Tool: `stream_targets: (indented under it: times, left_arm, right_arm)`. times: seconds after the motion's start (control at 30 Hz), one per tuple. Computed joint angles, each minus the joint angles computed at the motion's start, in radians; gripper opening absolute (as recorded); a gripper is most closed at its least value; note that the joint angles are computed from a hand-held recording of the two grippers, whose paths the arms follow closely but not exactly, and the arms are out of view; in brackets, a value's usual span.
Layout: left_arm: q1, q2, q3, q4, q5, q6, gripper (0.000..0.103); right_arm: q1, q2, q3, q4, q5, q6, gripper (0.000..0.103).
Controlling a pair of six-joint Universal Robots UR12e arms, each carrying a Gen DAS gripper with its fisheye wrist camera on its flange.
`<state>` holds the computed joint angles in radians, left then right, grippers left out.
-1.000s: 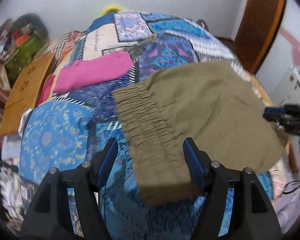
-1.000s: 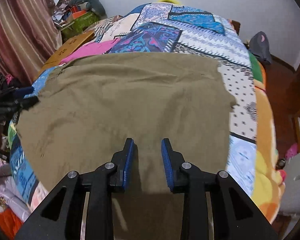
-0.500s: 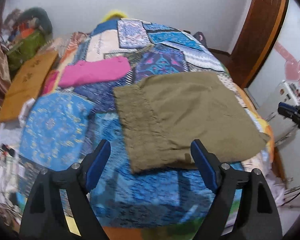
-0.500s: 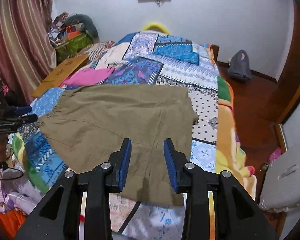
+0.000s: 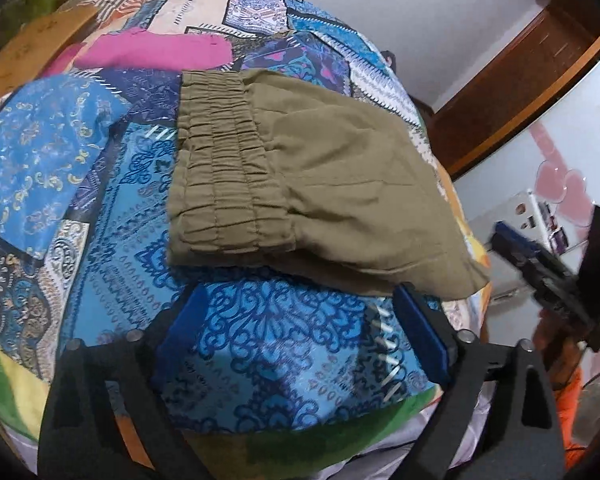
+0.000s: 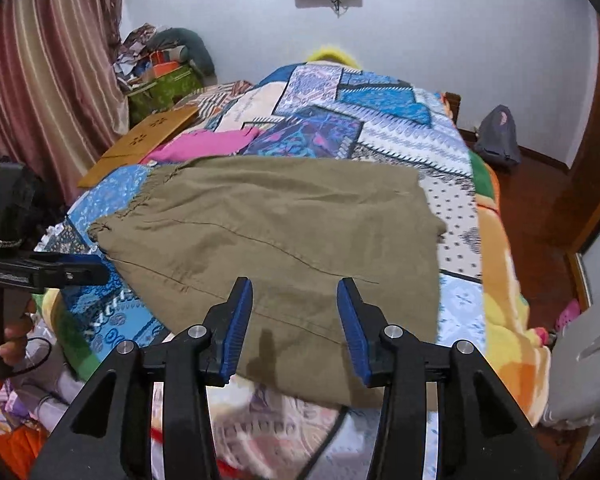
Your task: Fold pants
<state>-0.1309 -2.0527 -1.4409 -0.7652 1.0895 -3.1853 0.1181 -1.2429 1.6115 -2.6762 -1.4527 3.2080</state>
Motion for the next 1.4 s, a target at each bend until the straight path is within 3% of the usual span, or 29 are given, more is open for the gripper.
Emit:
stream_targets:
  times: [0.23,0.43,0.6,0.73,0.83,0.93,1.1,1.27,1.4]
  left_arm:
    - [0.003,-0.036,0.031,0.015,-0.059,-0.067,0.102]
    - [0.001,-0.065,0.073,0.017,-0.036,-0.125,0.101]
    - [-0.009,-0.088,0.112,0.026,0.022,-0.158,0.08]
    - [-0.026,-0.088,0.121,0.037,0.089,-0.114,0.052]
    - [-0.055,-0.069,0.097,0.124,0.212,-0.051,0.042]
    - [-0.073,-0.056,0.085,0.199,0.283,0.001,0.035]
    - [-0.087,-0.044,0.075,0.297,0.365,0.054,0.03]
    - [-0.089,-0.022,0.048,0.389,0.403,0.101,0.029]
    - [-0.09,-0.019,0.046,0.412,0.402,0.116,0.028]
  right_arm:
    - [0.007,0.048,-0.038,0.044,0.008,-0.013,0.04]
    - [-0.01,0.053,-0.034,0.064,0.078,0.01,0.041]
    - [-0.014,0.051,-0.028,0.064,0.097,0.012,0.041]
    - [-0.018,0.05,-0.035,0.085,0.11,0.013,0.041]
    - [-0.018,0.051,-0.051,0.112,0.109,0.012,0.041]
    - [-0.017,0.054,-0.061,0.079,0.115,0.022,0.041]
    - [0.0,0.087,-0.111,0.044,0.109,0.031,0.041]
    - [0.024,0.137,-0.185,0.127,0.139,-0.015,0.041]
    - [0.04,0.157,-0.211,0.171,0.164,-0.052,0.041]
